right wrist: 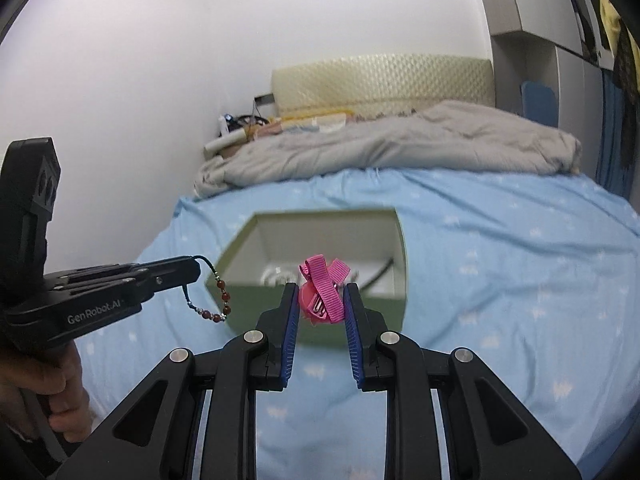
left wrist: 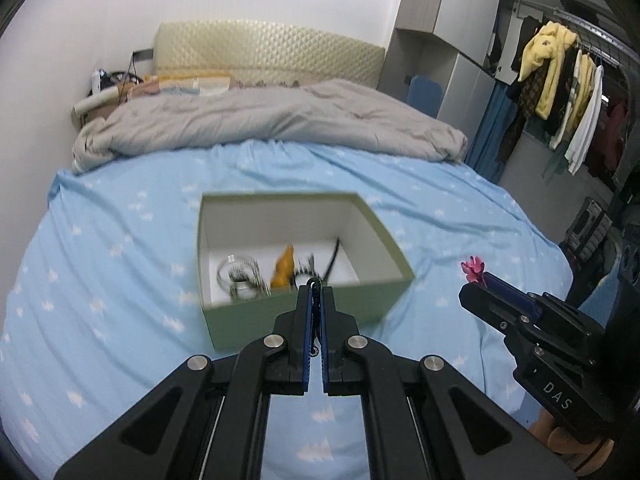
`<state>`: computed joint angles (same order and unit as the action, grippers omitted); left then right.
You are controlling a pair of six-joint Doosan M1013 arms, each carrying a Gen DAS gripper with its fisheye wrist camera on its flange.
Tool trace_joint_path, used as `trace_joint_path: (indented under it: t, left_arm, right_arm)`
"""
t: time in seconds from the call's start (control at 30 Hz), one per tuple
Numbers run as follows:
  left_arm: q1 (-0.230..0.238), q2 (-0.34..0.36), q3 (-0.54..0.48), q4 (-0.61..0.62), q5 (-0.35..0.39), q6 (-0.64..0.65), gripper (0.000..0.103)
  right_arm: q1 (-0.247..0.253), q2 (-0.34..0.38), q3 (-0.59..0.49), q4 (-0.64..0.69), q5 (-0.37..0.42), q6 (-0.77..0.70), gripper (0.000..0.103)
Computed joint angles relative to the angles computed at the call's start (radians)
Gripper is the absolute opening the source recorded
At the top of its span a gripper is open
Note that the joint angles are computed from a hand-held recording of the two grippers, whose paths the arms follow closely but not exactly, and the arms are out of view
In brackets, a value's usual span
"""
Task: Organize jewelry
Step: 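Carry the bracelet and pink clip over the box and open both tools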
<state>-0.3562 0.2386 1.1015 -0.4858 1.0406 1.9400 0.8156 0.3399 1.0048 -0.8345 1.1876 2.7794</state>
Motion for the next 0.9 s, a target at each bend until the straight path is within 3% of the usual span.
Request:
trace_joint_path:
  t: [0.1, 0.27, 0.57, 0.9]
  left_arm:
    - [-0.006, 0.027, -0.053, 0.015, 0.001, 0.009, 0.001]
    - [-0.024, 0.068, -0.130, 0.080, -0.009, -0.009, 0.001]
    - [-0.035, 0.196, -0.309, 0.117, 0.078, -0.080, 0.002]
    - [-0.038, 0.336, -0.474, 0.193, 0.205, -0.150, 0.002]
  right_arm:
    - [-0.018, 0.030, -0.066, 0.007, 0.028, -0.074, 0.020]
    - [-0.049, 0.036, -0.096, 0.012, -0.003, -0.065, 0.020]
    - [-0.121, 0.075, -0.161, 0.119, 0.024, -0.151, 0.020]
    - [-0.224, 0.154, -0.212, 0.342, 0.063, -0.273, 0.021]
